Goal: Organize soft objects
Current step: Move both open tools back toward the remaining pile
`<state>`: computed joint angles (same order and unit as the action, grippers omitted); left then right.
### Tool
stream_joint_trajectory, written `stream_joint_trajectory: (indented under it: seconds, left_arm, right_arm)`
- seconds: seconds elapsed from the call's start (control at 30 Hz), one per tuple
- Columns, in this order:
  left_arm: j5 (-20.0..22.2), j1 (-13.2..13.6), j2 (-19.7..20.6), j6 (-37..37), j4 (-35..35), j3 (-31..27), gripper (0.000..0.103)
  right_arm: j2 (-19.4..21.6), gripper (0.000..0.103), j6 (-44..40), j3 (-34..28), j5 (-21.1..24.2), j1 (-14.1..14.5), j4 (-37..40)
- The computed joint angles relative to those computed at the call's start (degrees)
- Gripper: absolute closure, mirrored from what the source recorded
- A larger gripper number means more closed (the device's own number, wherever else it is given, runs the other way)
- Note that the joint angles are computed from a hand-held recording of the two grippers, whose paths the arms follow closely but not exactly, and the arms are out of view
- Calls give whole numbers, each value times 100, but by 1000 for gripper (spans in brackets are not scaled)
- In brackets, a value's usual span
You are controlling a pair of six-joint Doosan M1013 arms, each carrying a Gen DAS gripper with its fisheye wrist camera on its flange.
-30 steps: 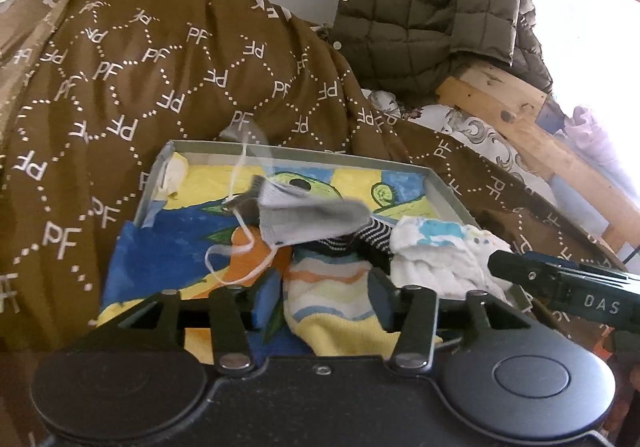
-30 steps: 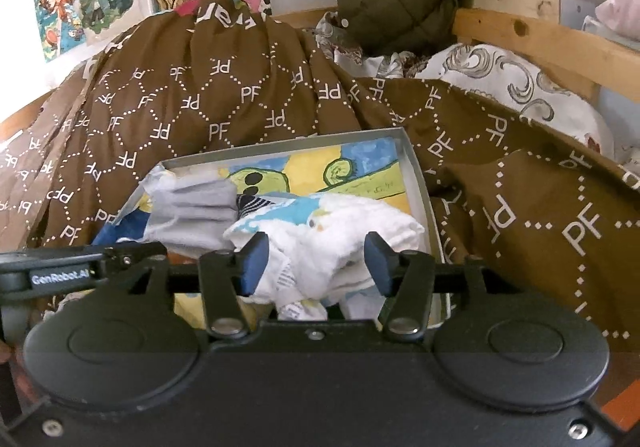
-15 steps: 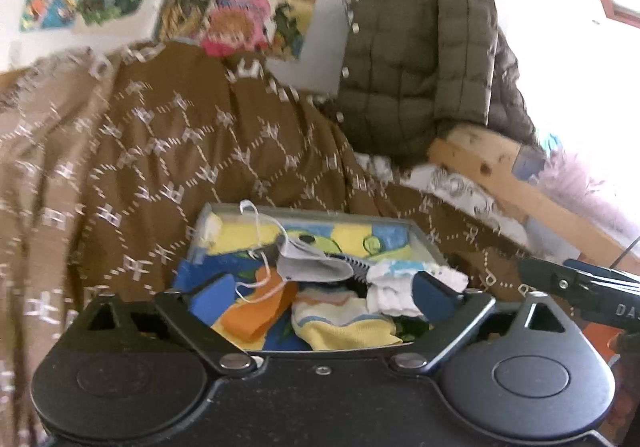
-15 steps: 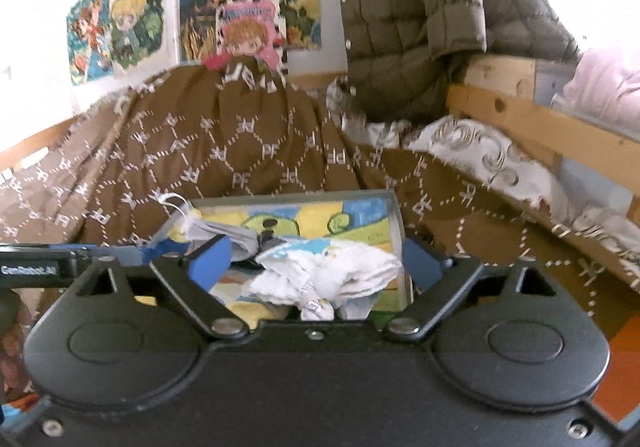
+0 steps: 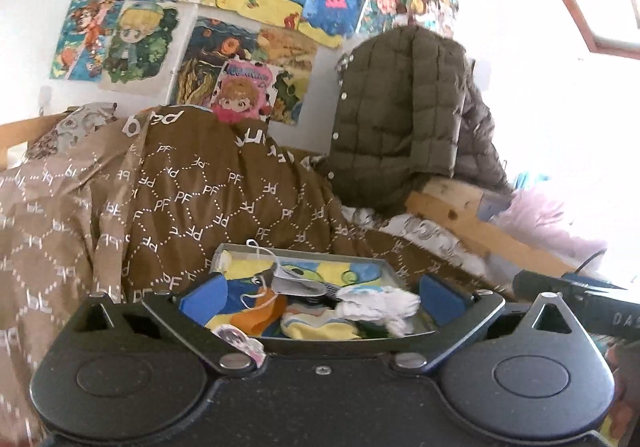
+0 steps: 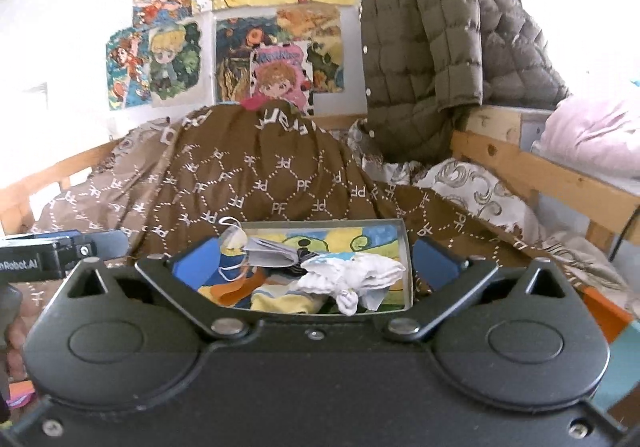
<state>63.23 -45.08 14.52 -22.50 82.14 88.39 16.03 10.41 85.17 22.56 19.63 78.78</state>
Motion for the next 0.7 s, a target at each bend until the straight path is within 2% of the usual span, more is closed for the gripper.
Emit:
stream_joint_trajectory:
  seconds: [0.17,0.27,0.57,0.7]
  left_arm:
    - [412,-359,12,-113,194,89,1]
    - [520,-504,15,-104,166,148,1]
    - [721,-772,-13,-272,-110,360,1]
    - [831,-851,-20,-322,-305,439,1]
  right_arm:
    - [-395,1,-516,469,-24,-90,600]
    - [-603,1,-722,717,-65,-106,786]
    - [-984,1,-1476,1323,-220,-137,1392]
    - [-1045,1,-1397,1455,-278,-145,1377]
